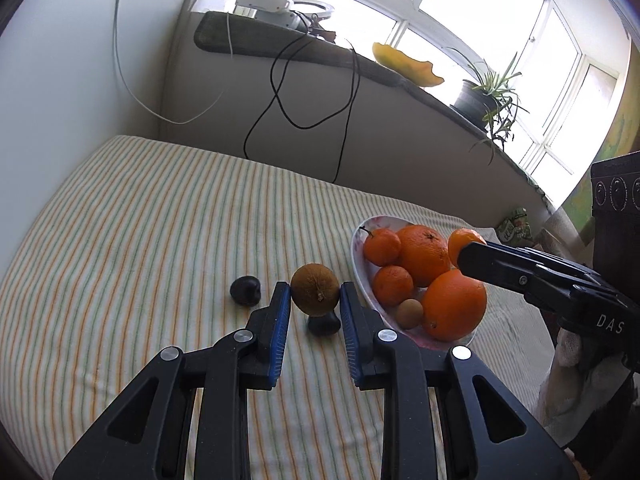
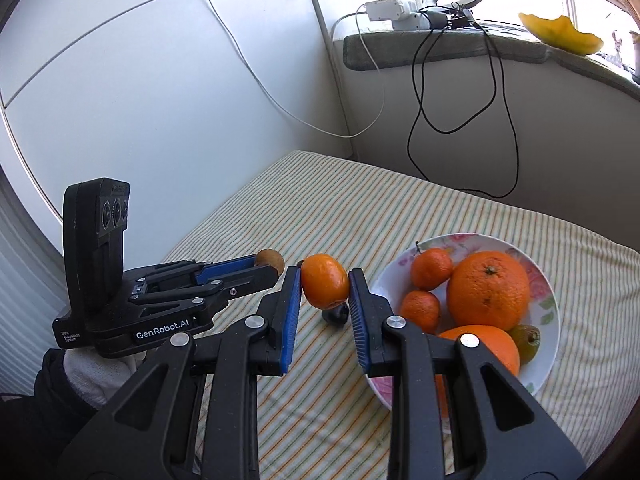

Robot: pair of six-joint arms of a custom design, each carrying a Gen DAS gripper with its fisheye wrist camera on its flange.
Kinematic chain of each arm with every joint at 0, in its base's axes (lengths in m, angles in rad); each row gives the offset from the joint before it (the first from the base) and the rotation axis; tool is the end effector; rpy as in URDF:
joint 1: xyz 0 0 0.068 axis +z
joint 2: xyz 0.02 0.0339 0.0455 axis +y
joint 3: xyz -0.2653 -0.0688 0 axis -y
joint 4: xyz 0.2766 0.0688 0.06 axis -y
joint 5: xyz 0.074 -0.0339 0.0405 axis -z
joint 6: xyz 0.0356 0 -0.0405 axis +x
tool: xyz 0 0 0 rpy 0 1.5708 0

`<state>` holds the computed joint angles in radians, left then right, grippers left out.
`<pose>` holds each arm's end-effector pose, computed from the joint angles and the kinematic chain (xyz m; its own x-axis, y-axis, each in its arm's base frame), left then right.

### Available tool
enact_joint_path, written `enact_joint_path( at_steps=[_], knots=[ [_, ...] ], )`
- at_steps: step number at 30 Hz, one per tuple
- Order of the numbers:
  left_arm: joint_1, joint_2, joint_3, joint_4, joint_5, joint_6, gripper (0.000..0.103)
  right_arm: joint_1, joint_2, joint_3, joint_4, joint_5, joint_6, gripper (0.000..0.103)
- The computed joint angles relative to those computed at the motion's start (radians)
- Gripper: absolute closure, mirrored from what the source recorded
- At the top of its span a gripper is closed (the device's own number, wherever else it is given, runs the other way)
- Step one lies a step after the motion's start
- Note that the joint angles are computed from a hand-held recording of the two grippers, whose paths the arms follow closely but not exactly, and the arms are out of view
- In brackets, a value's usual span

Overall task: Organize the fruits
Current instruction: 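Carry both fruits over the plate and open the right gripper on the kumquat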

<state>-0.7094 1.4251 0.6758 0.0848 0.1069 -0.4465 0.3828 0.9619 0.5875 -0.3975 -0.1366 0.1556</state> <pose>0.2335 -0.2055 0.1641 -0.7292 0.0602 -0.6816 0.4396 0.8046 -0.3993 0.2078 0.0889 0.2096 -0.7106 -0.1206 -0.6932 -0.3547 0.9122 0.2049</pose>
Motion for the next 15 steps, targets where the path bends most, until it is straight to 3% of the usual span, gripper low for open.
enact_joint_path(
  at_steps=[7,15],
  knots=[
    [-0.065,0.068,0.061,-0.003,-0.004,0.002,0.080,-0.183,-0.099,-0.021,-0.080,-0.068,-0.071,0.078],
    [-0.110,0.136,0.126,-0.010,-0.009,0.005,0.080,-0.413,-0.106,-0.026,-0.116,-0.159,-0.175,0.078]
  ],
)
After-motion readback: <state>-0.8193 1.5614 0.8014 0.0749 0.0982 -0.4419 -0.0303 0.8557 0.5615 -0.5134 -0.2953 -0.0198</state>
